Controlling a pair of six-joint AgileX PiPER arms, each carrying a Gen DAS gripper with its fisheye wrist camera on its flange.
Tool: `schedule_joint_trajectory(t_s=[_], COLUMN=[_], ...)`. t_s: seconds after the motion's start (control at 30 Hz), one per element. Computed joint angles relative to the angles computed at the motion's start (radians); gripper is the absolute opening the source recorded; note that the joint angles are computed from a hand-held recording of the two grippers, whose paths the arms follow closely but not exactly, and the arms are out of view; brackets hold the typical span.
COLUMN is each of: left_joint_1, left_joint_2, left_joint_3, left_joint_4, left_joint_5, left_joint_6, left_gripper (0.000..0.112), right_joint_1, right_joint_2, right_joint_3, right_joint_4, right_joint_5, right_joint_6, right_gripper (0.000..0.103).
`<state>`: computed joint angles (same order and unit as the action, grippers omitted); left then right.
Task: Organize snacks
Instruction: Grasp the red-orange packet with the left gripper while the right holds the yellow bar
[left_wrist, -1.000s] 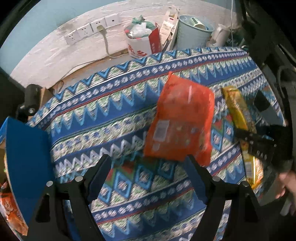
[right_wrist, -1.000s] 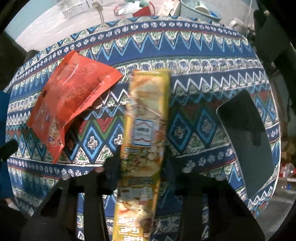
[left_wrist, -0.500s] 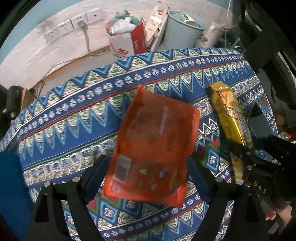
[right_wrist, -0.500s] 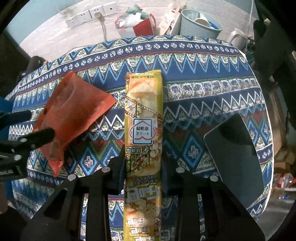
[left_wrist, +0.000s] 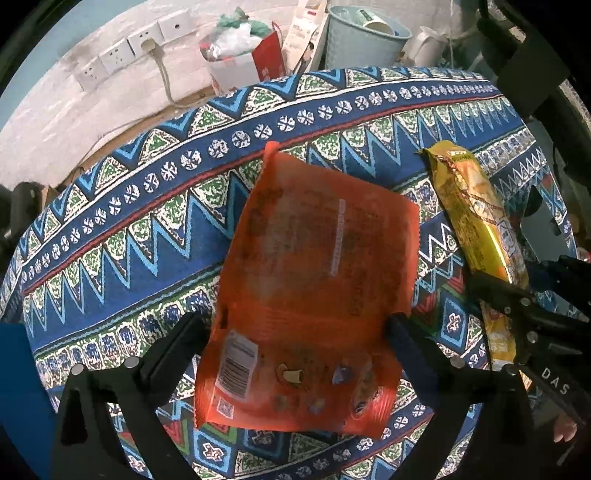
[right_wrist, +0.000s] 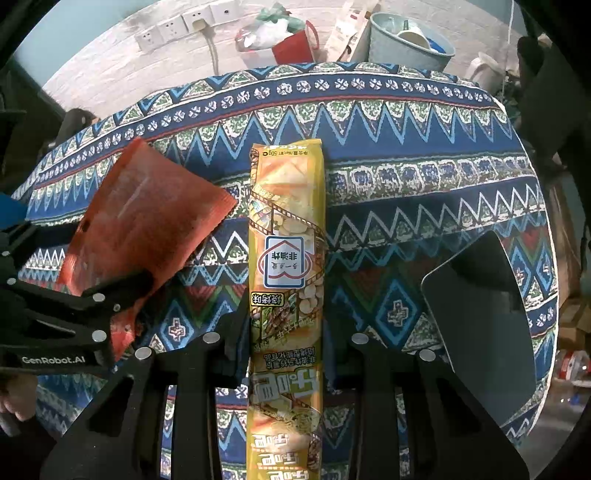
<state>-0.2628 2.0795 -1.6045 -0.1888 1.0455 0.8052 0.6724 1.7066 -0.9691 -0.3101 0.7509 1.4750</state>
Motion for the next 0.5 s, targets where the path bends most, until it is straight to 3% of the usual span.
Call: schedule_joint_trajectory(t_s=[0.1,0.17,0.27,0.33,0.37,0.43,0.5], left_joint_1=[0.018,0.021,0.031,0.036,0.039,0.045,0.055], left_joint_2=[-0.035,-0.056,-0.071,-0.075,-0.076,-0.084,-0.099], left_joint_3=[0.055,0.080,0.081,0.074,0.072,0.063,0.061], left_joint_4=[-0.034,-0.053,-0.070,-0.069,-0.068,-0.080,-0.077], left_joint_5=[-0.031,-0.041,-0.010,0.002,0.005,0.021,0.028], left_joint_6=[0.055,0.091,0.112,0.100,0.091,0.087,0.084], left_gripper=[0.092,0.070,0.049,0.048,0.039,0.030,0.027], right_joint_1=[0.000,0.015,0.030,0.031,0.031,0.042,0.055], right_joint_2=[0.010,0.012,0.013,0.022,0.025,0.034,0.043], right_joint_3=[-0.006,-0.011,-0.006,-0.019,-0.028,-0.048,-0.075], right_joint_4=[0.000,-0.004,-0.011,-0.013,-0.015,-0.022,-0.028], right_joint_5=[-0.003,0.002,0.000,0.004,0.010,0.022,0.044], right_joint_6=[0.006,0.021,0.036,0.033,0.030,0.036,0.040], right_gripper=[0.029,0.029,0.029,0.029,0.029,0.029,0.029])
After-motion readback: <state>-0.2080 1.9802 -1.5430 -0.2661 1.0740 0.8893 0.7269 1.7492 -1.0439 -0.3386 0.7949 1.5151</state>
